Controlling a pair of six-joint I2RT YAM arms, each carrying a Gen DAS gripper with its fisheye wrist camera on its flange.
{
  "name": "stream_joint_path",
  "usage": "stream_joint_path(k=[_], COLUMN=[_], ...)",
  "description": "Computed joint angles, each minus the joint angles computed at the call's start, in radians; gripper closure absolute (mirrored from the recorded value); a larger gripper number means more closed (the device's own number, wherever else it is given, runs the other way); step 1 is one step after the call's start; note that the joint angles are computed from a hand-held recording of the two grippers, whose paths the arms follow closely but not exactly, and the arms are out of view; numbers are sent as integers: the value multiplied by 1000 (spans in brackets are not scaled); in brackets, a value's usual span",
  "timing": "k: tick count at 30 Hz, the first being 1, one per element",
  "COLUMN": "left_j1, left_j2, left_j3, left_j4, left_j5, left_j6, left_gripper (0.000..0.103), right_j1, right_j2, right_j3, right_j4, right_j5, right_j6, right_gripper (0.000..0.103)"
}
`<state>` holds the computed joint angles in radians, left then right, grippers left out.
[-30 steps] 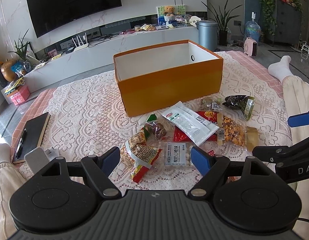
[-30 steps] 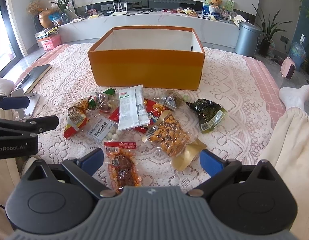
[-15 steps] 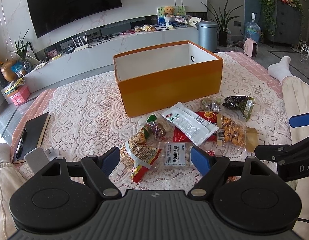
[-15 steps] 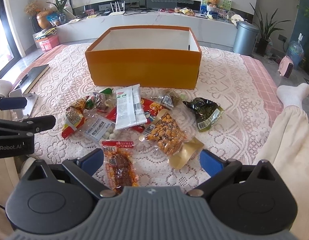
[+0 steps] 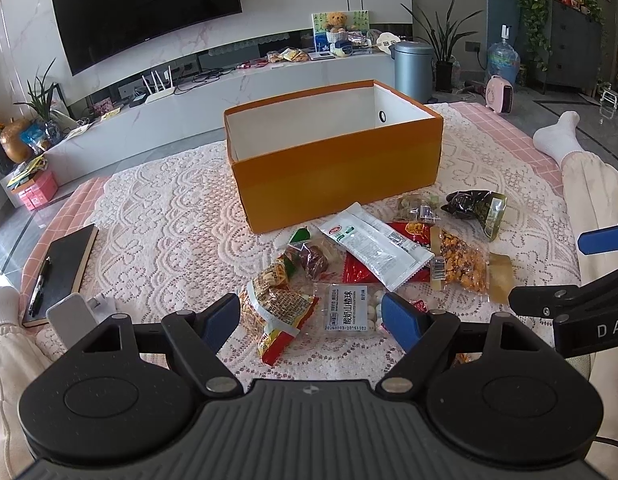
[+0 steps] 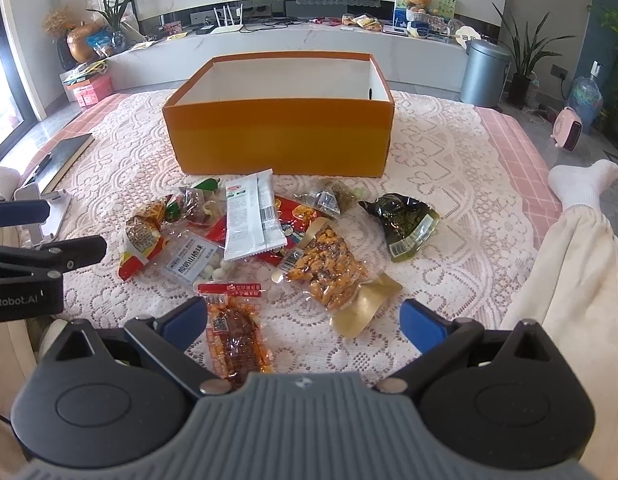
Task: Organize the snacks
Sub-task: 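Grasp the patterned chip bag with the left tool while the right tool grasps the red meat snack pack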
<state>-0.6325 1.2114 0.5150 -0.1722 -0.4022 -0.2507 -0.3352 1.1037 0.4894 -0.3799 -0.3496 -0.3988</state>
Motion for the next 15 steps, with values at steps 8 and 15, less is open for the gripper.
stream_joint_path(k=[8, 15], left_j1=[77, 187], left_j2=[0, 56], left_j3=[3, 3], left_j4=[-2, 20], left_j5=[133, 254], left_j6=[11, 70], left_gripper=[16, 47], right_j1=[-52, 6], right_j2=[7, 151], right_j3=[-68, -79], right_j4=[123, 192], right_j5=[-105, -97], right_j6=[24, 38], right_gripper=[4, 27])
